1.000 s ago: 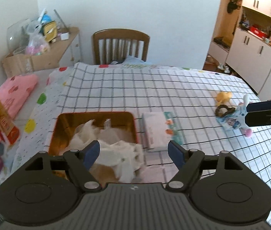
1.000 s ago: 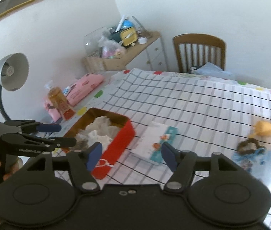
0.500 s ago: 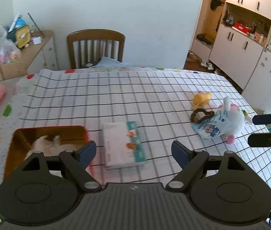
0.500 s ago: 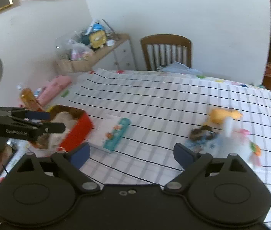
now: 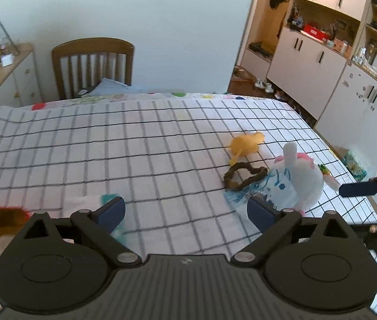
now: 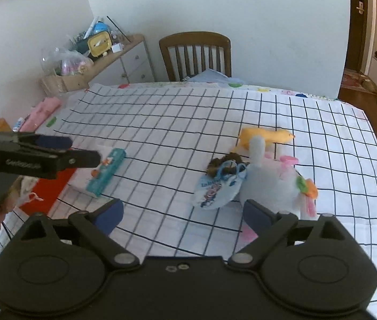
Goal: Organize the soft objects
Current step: 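Move both tools toward the plush bunny and its blue bag, then close the left tool on the beaded strap while the right tool grips the blue bag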
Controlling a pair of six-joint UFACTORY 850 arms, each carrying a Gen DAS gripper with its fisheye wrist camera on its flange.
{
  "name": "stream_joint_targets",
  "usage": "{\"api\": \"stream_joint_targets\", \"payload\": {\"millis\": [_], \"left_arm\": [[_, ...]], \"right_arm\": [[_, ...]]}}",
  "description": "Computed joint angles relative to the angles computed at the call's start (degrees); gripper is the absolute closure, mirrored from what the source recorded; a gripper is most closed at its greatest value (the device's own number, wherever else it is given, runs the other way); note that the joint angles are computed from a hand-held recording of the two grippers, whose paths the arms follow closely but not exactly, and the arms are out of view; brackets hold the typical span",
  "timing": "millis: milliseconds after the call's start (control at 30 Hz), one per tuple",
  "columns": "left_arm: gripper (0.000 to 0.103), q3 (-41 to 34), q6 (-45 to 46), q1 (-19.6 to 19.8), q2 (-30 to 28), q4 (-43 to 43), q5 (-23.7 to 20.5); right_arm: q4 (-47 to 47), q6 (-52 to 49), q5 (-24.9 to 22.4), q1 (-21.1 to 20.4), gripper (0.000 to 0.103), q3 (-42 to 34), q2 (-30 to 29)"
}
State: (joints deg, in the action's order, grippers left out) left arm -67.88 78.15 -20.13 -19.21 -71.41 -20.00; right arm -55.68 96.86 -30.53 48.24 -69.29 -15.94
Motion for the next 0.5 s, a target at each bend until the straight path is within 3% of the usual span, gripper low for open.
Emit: {"api": "stream_joint_targets", "payload": {"millis": [233, 367, 500], "left_arm": [[0.005, -6.70, -4.98, -3.65, -6.80, 4.41, -0.19], [0.005, -9.16, -3.26, -5.63, -9.59, 5.69, 0.99], [0.005, -12.32, -7.53, -7.01, -12.63, 11.01, 2.12]], "right_arm": [[1.03, -0.98, 2.23, -1.66, 0.014, 0.99, -1.00], [1.50, -0.66, 3.27, -2.69, 0.024, 0.93, -2.18], [0.65, 0.45, 3.49, -3.49, 0.031, 0.59, -3.38]]}}
